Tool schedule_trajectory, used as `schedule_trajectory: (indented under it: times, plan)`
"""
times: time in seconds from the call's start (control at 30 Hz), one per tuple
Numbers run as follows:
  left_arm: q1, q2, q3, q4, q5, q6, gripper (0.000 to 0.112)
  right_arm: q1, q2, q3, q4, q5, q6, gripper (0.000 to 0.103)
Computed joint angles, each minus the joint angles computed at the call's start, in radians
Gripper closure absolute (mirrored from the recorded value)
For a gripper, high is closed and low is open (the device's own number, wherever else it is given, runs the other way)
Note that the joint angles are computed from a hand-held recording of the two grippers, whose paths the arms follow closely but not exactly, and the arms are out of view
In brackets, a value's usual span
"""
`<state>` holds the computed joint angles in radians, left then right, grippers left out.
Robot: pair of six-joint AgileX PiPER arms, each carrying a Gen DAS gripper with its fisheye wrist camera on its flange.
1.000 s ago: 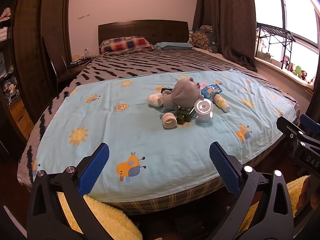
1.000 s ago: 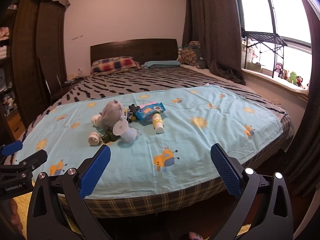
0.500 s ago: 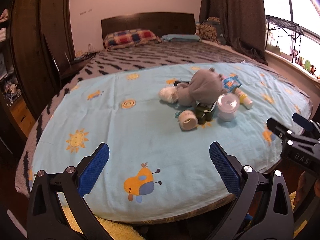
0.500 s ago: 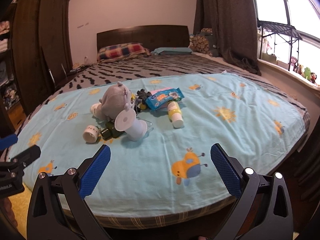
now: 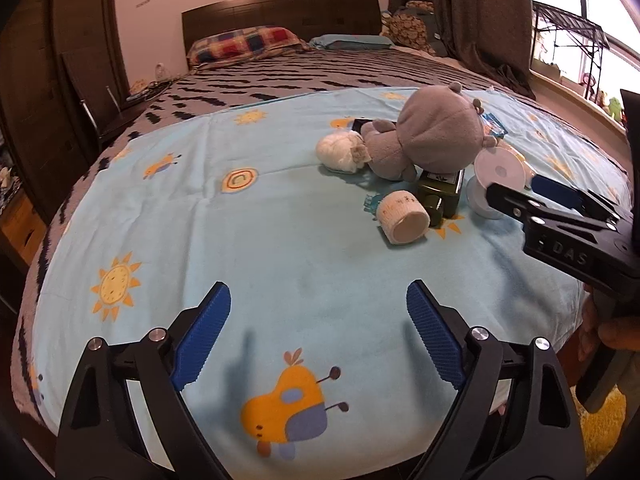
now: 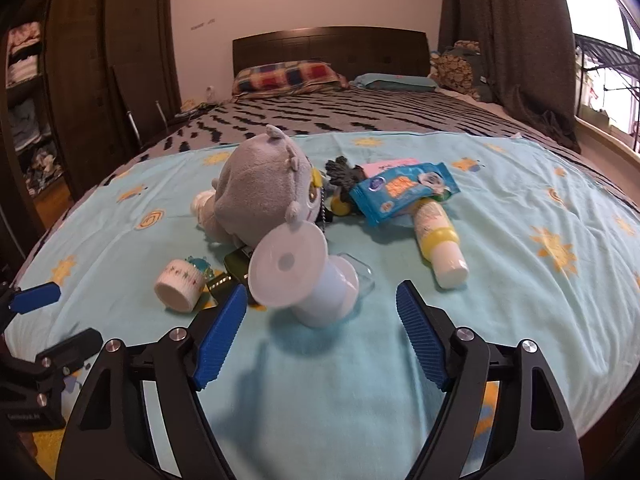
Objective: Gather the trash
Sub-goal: 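Grasp the white tape roll with the left tool while the right tool grasps the white spool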
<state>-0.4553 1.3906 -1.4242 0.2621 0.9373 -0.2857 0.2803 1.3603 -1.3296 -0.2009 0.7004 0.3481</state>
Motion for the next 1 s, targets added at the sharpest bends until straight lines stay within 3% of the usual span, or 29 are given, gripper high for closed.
schedule_trajectory:
  times: [0.07,0.13,0.27,0.3,0.63,0.77,1.0]
  plan:
    - [0.007,0.027,-0.021,-0.037,-0.001,0.034,0.029,-0.001,0.036,-0.037,0.006,0.012,-0.023,0.028]
    - [0.009,0.054,-0.044,-0.069,-0.002,0.057,0.030,-0.001,0.076,-0.082,0.021,0.031,-0.060,0.036]
    - [-0.001,0.102,-0.087,-0.102,-0.014,0.081,0.033,-0.020,0.092,-0.115,0.043,0.043,-0.077,0.038]
    - [-0.006,0.118,-0.104,-0.106,-0.015,0.086,0.033,-0.044,0.089,-0.119,0.102,0.037,-0.119,0.052]
    - [0.027,0.251,-0.247,-0.210,-0.001,0.141,0.054,-0.127,0.044,-0.124,0.237,0.049,-0.202,0.052]
    - [0.055,0.274,-0.274,-0.320,0.009,0.201,0.077,-0.136,0.027,-0.116,0.250,0.055,-0.210,0.052]
    - [0.028,0.212,-0.203,-0.274,-0.017,0.176,0.077,-0.132,-0.065,-0.041,0.262,0.063,-0.204,0.052]
